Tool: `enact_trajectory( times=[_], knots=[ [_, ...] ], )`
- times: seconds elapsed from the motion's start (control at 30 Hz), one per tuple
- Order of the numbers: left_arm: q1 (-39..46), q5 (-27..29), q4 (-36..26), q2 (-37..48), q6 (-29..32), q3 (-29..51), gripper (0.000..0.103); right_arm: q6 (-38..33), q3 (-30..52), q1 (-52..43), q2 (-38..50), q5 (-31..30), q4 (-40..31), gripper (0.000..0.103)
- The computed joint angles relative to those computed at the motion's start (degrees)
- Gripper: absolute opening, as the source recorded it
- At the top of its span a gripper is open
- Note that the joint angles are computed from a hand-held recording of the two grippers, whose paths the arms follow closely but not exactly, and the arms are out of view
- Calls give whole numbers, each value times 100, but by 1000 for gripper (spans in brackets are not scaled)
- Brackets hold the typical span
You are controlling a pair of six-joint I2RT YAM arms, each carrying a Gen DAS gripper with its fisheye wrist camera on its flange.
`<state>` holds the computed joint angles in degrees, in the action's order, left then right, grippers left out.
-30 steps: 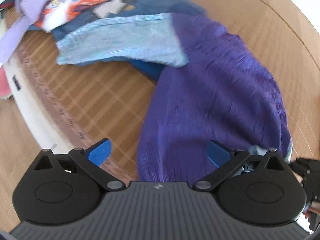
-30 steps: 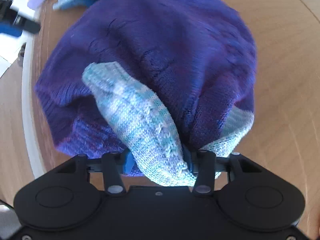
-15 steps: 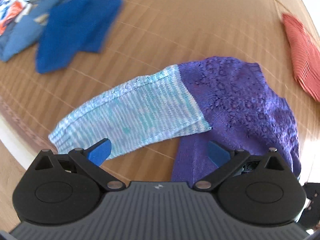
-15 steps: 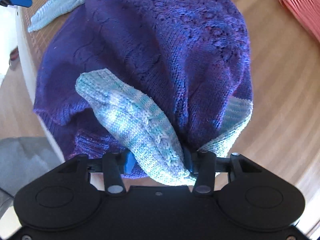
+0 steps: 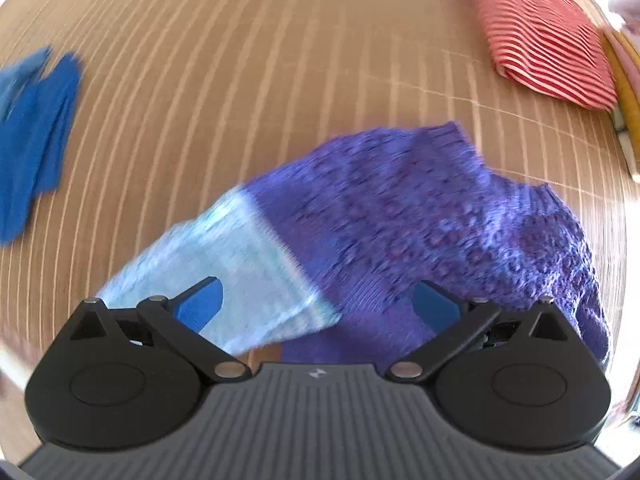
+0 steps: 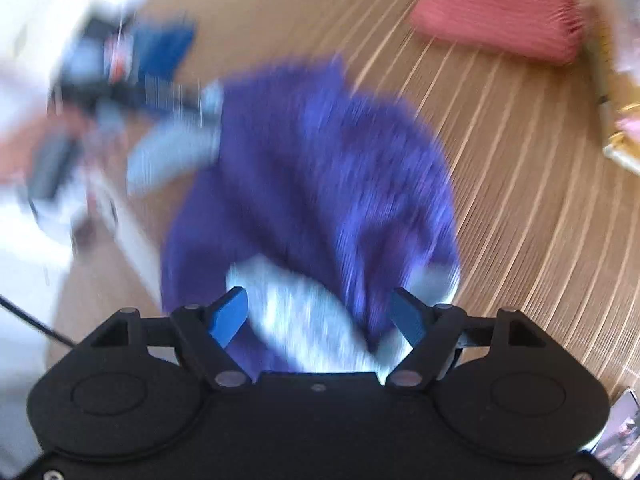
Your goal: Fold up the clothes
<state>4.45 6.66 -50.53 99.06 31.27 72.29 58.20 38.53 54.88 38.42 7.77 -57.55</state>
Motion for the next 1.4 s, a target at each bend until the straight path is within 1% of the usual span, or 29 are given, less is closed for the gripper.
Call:
enact_trajectory(
  times=[0.03, 0.1, 0.13, 0.2, 0.27, 0.3, 0.33, 0.37, 0.43, 0.47, 0.53, 0.57, 0.63, 0.67, 0.8, 0.87, 0.93, 0.97, 1.0, 1.03, 1.07, 1.1, 1.17, 1.23, 1.3, 1.33, 1.4],
  knots=[
    [-153, -72, 105, 1, 73, -38, 103, -346, 26, -563, 20, -5, 130, 78],
    [-420, -262, 460, 40, 349, -171, 103, -825, 64, -1062, 493, 203, 451, 71],
    [-548, -383, 637, 49, 489, -262, 103, -1136, 139, -1251, 797, 323, 583, 69],
    [-722, -566, 933, 131, 825, -398, 103, -1704, 11, -1633, 1385, 387, 1220, 62],
    [-787, -607, 1111, 256, 1120, -447, 103, -2120, -104, -2013, 1899, 302, 1786, 60],
    [-799, -618, 1160, 332, 1237, -445, 103, -2179, -105, -2156, 2117, 183, 1931, 53],
    [-795, -619, 1173, 414, 1330, -422, 103, -2180, -81, -2260, 2344, 73, 2042, 50],
    [-771, -594, 1184, 490, 1408, -391, 103, -2170, -43, -2349, 2473, -49, 2055, 49],
    [-697, -503, 1187, 651, 1529, -298, 103, -2151, -176, -2538, 2934, -300, 2566, 49],
    [-650, -436, 1139, 751, 1544, -195, 103, -2136, -214, -2535, 3053, -291, 2715, 48],
    [-559, -308, 1015, 958, 1556, 45, 103, -2154, -238, -2523, 3197, -229, 2876, 21],
    [-514, -245, 949, 1063, 1561, 169, 103, -2226, -197, -2585, 3294, -283, 2908, 8],
    [-448, -139, 915, 1219, 1610, 362, 103, -2274, -91, -2778, 3402, -385, 2926, 8],
    [-423, -92, 907, 1294, 1649, 461, 103, -2264, -67, -2864, 3545, -357, 3101, 7],
    [-379, 100, 859, 1650, 1701, 1018, 103, -2371, 109, -3251, 3545, -45, 3129, 7],
    [-420, 160, 847, 1852, 1699, 1333, 103, -2499, 160, -3447, 3582, -39, 3150, 7],
    [-479, 180, 839, 1985, 1673, 1562, 103, -2575, 160, -3540, 3629, 49, 3198, 9],
    [-515, 161, 817, 2012, 1667, 1648, 103, -2555, 139, -3595, 3554, 34, 3179, 14],
    [-543, 144, 766, 1996, 1685, 1708, 103, -2446, 70, -3633, 3345, 7, 3155, 21],
    [-543, 177, 727, 1940, 1715, 1713, 103, -2301, -12, -3661, 3086, -13, 3126, 23],
    [-511, 265, 688, 1853, 1752, 1682, 103, -2192, -80, -3667, 2813, -38, 3056, 29],
    [-461, 358, 602, 1758, 1781, 1655, 103, -2127, -118, -3637, 2485, -100, 2857, 31],
    [-366, 465, 275, 1634, 1764, 1711, 103, -2001, -132, -3486, 1875, -219, 2367, 31],
    [-230, 542, -47, 1448, 1681, 1653, 103, -1853, -198, -3051, 1587, -462, 2107, 34],
    [-92, 498, -11, 998, 1595, 1042, 103, -1760, -287, -2622, 1394, -889, 1922, 40],
    [-22, 468, 20, 755, 1558, 710, 103, -1565, -383, -2279, 1271, -1008, 1855, 41],
    [151, 373, -25, 524, 1547, 386, 103, -1033, -614, -1478, 1068, -1148, 1851, 47]
  ],
)
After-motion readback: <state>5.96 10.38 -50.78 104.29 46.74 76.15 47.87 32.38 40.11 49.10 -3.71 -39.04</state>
